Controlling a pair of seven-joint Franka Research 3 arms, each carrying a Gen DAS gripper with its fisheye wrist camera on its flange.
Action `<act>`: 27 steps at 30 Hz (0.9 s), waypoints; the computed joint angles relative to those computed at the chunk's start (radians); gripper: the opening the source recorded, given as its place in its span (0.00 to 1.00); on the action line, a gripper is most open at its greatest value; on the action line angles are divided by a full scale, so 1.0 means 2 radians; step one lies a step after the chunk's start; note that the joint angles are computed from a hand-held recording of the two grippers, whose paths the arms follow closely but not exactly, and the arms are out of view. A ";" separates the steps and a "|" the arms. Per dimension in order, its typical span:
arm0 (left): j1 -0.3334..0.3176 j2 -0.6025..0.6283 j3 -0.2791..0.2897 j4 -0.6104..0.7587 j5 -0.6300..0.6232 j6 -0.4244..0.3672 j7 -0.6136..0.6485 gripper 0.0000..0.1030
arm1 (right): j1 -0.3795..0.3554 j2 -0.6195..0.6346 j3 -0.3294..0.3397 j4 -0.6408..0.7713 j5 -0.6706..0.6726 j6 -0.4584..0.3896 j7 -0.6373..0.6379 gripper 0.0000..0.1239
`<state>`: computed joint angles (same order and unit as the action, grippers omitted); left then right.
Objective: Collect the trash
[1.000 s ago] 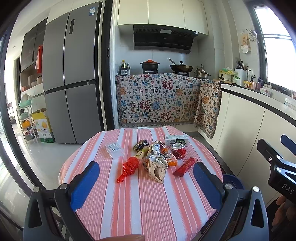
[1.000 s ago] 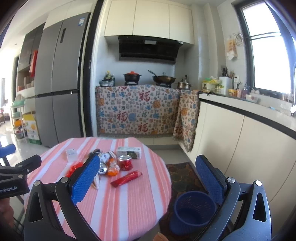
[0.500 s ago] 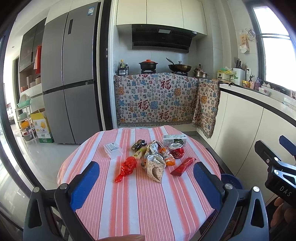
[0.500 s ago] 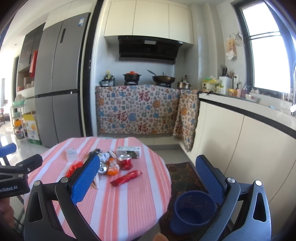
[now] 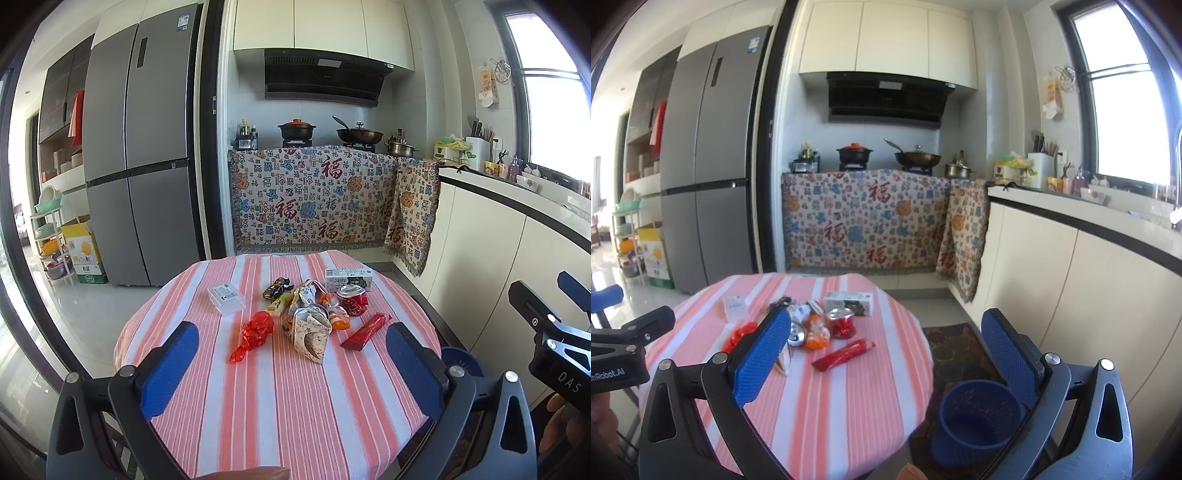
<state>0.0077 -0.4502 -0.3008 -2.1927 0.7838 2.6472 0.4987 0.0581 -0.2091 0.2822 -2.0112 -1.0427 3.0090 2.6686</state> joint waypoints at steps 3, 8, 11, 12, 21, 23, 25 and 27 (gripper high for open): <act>-0.001 -0.001 0.003 -0.004 -0.002 0.004 0.001 1.00 | 0.001 0.000 0.000 0.001 0.000 -0.002 0.001 0.83; 0.000 -0.005 0.004 -0.008 -0.005 0.011 0.001 1.00 | 0.001 -0.004 0.001 0.001 -0.005 -0.008 0.003 0.83; 0.002 -0.006 0.003 -0.009 -0.006 0.011 0.001 1.00 | 0.001 -0.004 0.002 0.001 -0.008 -0.006 0.006 0.83; 0.004 -0.007 0.002 -0.009 -0.005 0.011 -0.001 1.00 | 0.002 -0.003 0.002 0.001 -0.007 -0.006 0.005 0.83; 0.007 -0.012 0.003 -0.013 -0.009 0.014 0.000 1.00 | 0.001 -0.007 0.003 0.001 -0.011 -0.006 0.006 0.83; 0.008 -0.014 0.003 -0.014 -0.009 0.015 0.000 1.00 | 0.000 -0.008 0.003 0.000 -0.011 -0.005 0.007 0.83; 0.009 -0.013 0.001 -0.013 -0.008 0.015 0.000 1.00 | 0.000 -0.008 0.004 -0.001 -0.010 -0.005 0.007 0.83; 0.009 -0.014 0.001 -0.014 -0.008 0.016 -0.001 1.00 | -0.001 -0.008 0.005 -0.001 -0.011 -0.005 0.008 0.83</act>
